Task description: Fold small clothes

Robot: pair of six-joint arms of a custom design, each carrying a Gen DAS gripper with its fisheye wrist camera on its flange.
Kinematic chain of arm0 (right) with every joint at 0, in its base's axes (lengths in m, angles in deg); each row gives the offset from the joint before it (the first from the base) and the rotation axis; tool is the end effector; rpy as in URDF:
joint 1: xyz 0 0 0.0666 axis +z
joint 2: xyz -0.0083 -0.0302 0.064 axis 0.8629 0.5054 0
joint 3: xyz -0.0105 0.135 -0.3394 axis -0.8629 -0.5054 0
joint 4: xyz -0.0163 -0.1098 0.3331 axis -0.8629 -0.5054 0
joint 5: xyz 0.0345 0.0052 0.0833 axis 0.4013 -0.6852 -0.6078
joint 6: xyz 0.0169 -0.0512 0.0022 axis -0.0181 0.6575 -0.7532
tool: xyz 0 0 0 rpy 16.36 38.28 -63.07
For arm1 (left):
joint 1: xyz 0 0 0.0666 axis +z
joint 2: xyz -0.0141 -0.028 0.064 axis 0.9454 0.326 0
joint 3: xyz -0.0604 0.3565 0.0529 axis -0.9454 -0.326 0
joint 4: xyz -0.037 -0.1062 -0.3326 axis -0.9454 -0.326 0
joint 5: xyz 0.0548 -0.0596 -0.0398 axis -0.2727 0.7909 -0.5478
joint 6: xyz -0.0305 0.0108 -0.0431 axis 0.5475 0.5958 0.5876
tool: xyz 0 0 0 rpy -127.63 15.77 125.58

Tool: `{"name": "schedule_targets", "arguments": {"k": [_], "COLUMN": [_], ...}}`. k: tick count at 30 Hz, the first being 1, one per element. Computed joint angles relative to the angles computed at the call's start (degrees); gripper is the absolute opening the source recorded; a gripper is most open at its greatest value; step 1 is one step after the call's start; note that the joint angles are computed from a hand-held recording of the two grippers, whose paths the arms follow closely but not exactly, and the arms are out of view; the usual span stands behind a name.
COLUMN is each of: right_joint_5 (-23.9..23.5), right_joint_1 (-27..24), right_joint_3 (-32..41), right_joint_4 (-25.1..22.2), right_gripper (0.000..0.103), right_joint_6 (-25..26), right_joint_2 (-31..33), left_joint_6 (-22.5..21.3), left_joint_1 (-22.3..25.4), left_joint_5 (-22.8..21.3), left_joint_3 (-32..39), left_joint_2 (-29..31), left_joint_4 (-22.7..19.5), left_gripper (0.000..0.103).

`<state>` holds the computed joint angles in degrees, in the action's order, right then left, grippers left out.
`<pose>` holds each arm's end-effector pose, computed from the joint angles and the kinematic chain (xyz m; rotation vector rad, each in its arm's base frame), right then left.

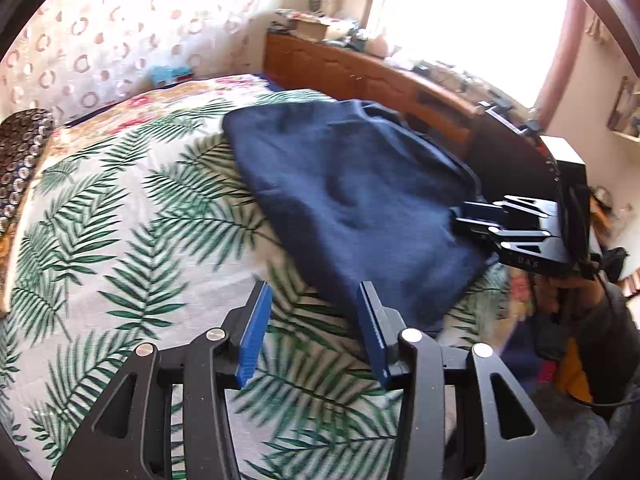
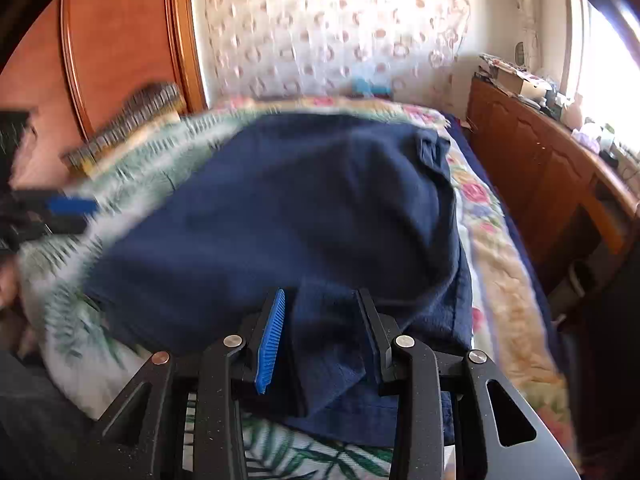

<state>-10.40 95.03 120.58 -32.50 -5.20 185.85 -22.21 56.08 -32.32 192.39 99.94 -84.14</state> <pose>0.4868 0.3391 0.4389 -0.6035 2.2766 0.1569 0.5157 -0.1461 0.4939 0.4025 2.3932 -0.4003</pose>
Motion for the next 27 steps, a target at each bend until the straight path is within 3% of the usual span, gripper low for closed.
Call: {"name": "schedule_targets", "arguments": {"k": [3, 6, 7, 17, 24, 27], "right_joint_5": [0.9, 1.8, 1.7, 4.1, 8.0, 9.6], "right_joint_1": [0.2, 0.1, -0.1, -1.9, -0.1, 0.7], "right_joint_3": [0.4, -0.1, -0.9, -6.1, -6.5, -7.4], "right_joint_4": [-0.7, -1.7, -1.9, -6.7, -5.2, -3.3], "right_gripper": [0.036, 0.008, 0.006, 0.006, 0.006, 0.019], "right_joint_6": [1.4, 1.8, 2.0, 0.1, -0.8, -0.9], "right_joint_2": [0.3, -0.4, -1.3, -8.8, -9.3, -9.7], "left_joint_6": [0.1, 0.3, 0.3, -0.7, -0.4, -0.2], "left_joint_1": [0.1, 0.1, 0.0, -1.4, -1.6, -1.5], "left_joint_5": [0.0, 0.8, 0.7, 1.4, 1.4, 1.5], "left_joint_3": [-0.3, -0.5, -0.6, 0.5, 0.1, -0.5], "left_joint_2": [0.0, -0.1, -0.1, 1.5, 2.1, 2.0], "left_joint_4": [0.7, 1.4, 1.6, -0.4, -0.6, -0.3], "left_gripper": [0.068, 0.074, 0.074, 0.074, 0.074, 0.074]}}
